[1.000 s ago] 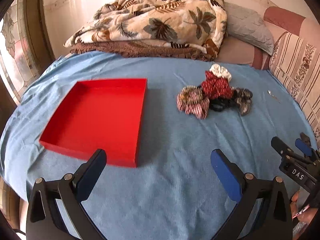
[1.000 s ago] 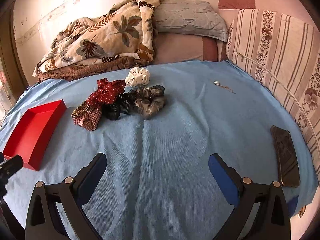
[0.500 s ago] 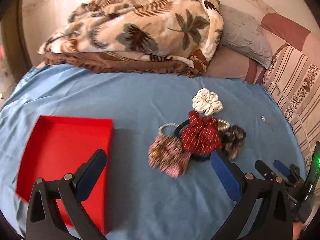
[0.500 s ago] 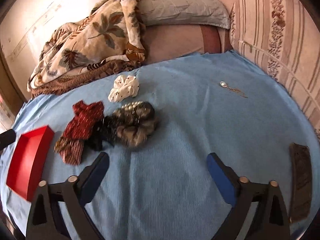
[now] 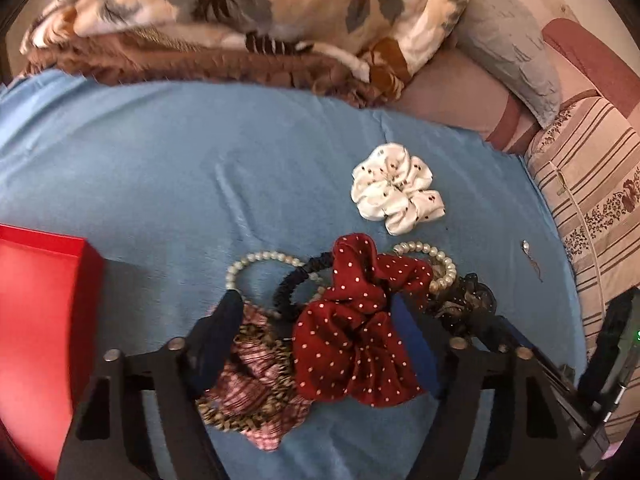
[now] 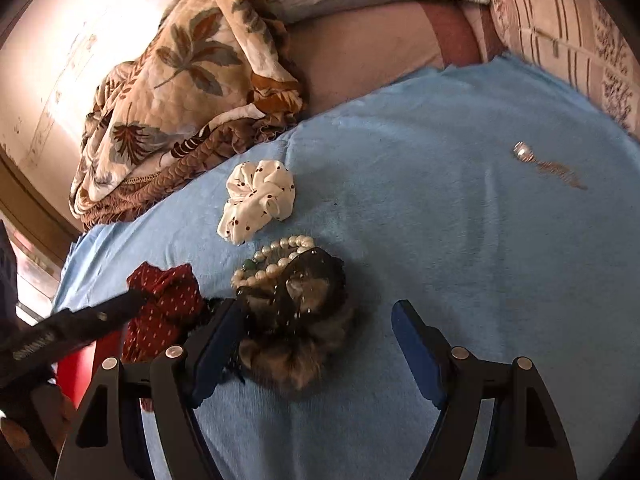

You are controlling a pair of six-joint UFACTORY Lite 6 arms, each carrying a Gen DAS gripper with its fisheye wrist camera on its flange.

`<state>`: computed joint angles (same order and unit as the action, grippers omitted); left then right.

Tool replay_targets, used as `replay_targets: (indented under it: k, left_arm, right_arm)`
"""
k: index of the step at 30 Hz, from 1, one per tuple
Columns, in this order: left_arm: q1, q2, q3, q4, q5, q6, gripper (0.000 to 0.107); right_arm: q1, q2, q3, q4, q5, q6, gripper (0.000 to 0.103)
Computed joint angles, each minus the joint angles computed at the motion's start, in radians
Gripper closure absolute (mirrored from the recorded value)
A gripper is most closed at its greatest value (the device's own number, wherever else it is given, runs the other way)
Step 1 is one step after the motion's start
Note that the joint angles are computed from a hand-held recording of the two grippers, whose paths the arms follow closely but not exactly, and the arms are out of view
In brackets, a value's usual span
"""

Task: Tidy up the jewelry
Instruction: 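Grasp the grey sheer scrunchie with the right tool while the left grasps the red polka-dot scrunchie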

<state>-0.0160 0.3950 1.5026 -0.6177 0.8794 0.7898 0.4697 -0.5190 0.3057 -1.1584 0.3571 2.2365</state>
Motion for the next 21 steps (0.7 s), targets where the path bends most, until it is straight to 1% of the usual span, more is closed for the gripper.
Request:
replay_targets:
  k: [1,2,3,4,5,6,7,10,11,14,15,16,18,19,21]
  left_arm:
    - [-0.006,0.006,-0.002,0.000,0.005,0.002,0.046]
    - [-0.013,0.011,-0.005,0.005,0.008,0.003,0.063]
    - [-0.017,0.014,-0.005,0.010,0.018,0.004,0.081]
    - [-0.020,0.010,-0.011,0.020,0.023,0.004,0.085]
    - [-0.018,-0.003,-0.024,0.022,0.019,0.008,0.086]
    - [-0.014,-0.024,-0.043,0.018,0.013,0.015,0.091]
    - [-0.009,-0.042,-0.055,0.015,0.022,0.021,0.094]
    - [0.023,-0.108,-0.094,-0.003,0.070,0.044,0.095]
    - [0.036,-0.130,-0.104,-0.010,0.087,0.055,0.095]
    - [0.101,-0.220,-0.144,-0.036,0.166,0.111,0.095]
    - [0.122,-0.243,-0.151,-0.042,0.189,0.126,0.095]
    - [0.147,-0.265,-0.157,-0.046,0.214,0.142,0.095]
    - [0.211,-0.303,-0.157,-0.055,0.275,0.182,0.095]
    - [0.242,-0.315,-0.153,-0.059,0.299,0.202,0.095]
    - [0.313,-0.328,-0.131,-0.064,0.340,0.247,0.095]
  right_arm:
    - [-0.027,0.019,-0.002,-0.043,-0.037,0.034,0.035]
    - [-0.040,0.027,-0.005,-0.075,-0.059,0.062,0.050]
    - [-0.056,0.049,-0.001,-0.112,-0.090,0.095,0.060]
    - [-0.062,0.061,0.001,-0.132,-0.106,0.113,0.072]
    - [-0.061,0.055,-0.005,-0.157,-0.110,0.142,0.077]
    - [-0.060,0.043,-0.010,-0.147,-0.114,0.133,0.082]
    - [-0.052,0.021,-0.015,-0.095,-0.111,0.083,0.086]
    - [0.001,-0.063,-0.024,0.080,-0.042,-0.067,0.088]
    - [0.036,-0.110,-0.028,0.153,0.000,-0.121,0.088]
    - [0.179,-0.219,-0.022,0.248,0.172,-0.160,0.088]
    - [0.223,-0.239,-0.015,0.256,0.222,-0.154,0.088]
    - [0.290,-0.262,-0.004,0.262,0.294,-0.136,0.088]
    - [0.462,-0.281,0.040,0.264,0.467,-0.072,0.088]
    - [0.534,-0.282,0.061,0.263,0.533,-0.042,0.088]
    - [0.645,-0.265,0.107,0.263,0.623,0.005,0.088]
